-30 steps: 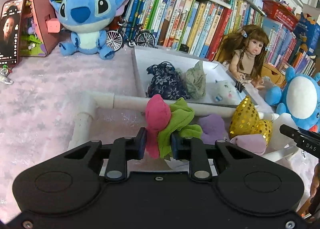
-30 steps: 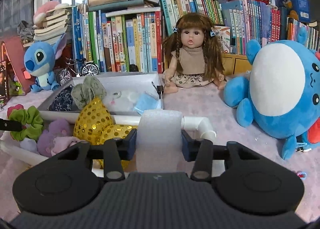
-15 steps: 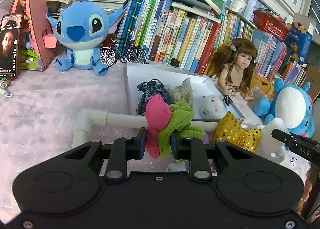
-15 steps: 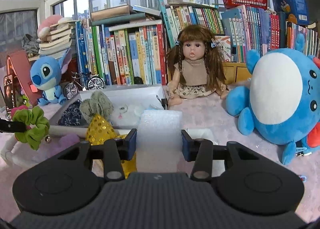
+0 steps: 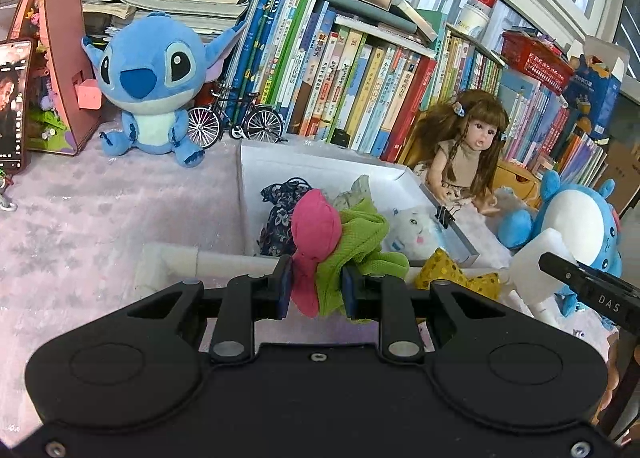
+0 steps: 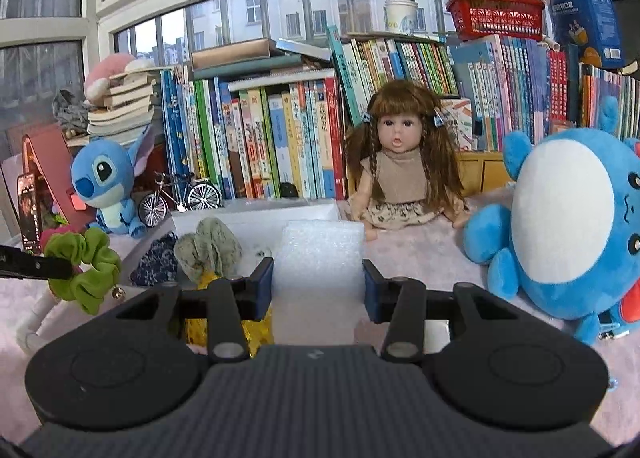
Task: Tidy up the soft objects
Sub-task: 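Carry the scrunchies with the left gripper into the tray while the right carries the foam block there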
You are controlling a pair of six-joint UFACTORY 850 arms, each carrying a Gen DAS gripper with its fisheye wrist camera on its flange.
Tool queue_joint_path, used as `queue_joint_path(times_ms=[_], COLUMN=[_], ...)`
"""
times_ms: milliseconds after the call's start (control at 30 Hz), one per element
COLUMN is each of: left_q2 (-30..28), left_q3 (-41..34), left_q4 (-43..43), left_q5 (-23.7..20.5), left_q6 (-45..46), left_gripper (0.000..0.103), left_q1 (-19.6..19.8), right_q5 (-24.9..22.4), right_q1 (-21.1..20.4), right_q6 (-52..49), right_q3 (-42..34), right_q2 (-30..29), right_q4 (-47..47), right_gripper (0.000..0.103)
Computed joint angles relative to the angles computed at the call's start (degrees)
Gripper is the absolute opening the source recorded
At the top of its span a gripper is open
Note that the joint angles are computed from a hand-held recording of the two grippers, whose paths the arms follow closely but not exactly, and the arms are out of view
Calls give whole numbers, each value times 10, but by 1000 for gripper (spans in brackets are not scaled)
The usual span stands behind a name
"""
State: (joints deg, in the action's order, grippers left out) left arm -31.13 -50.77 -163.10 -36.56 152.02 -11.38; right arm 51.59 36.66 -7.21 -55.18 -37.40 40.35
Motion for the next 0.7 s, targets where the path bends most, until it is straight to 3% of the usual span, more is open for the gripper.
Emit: queue_joint_path(times_ms=[433, 700], left_q2=[-27, -50], left_q3=[-63, -113], left_q4=[24, 30], left_q5=[39, 50], left_q6=[-49, -67], left_gripper=[23, 23], left_q1=[-2, 1], right_q5=[-57, -96], right_q1=[-33, -45], right_q6=[63, 50], right_q3=[-52, -102], right_q2=[-8, -23], right_q4=[-59, -69], right_gripper=[49, 49])
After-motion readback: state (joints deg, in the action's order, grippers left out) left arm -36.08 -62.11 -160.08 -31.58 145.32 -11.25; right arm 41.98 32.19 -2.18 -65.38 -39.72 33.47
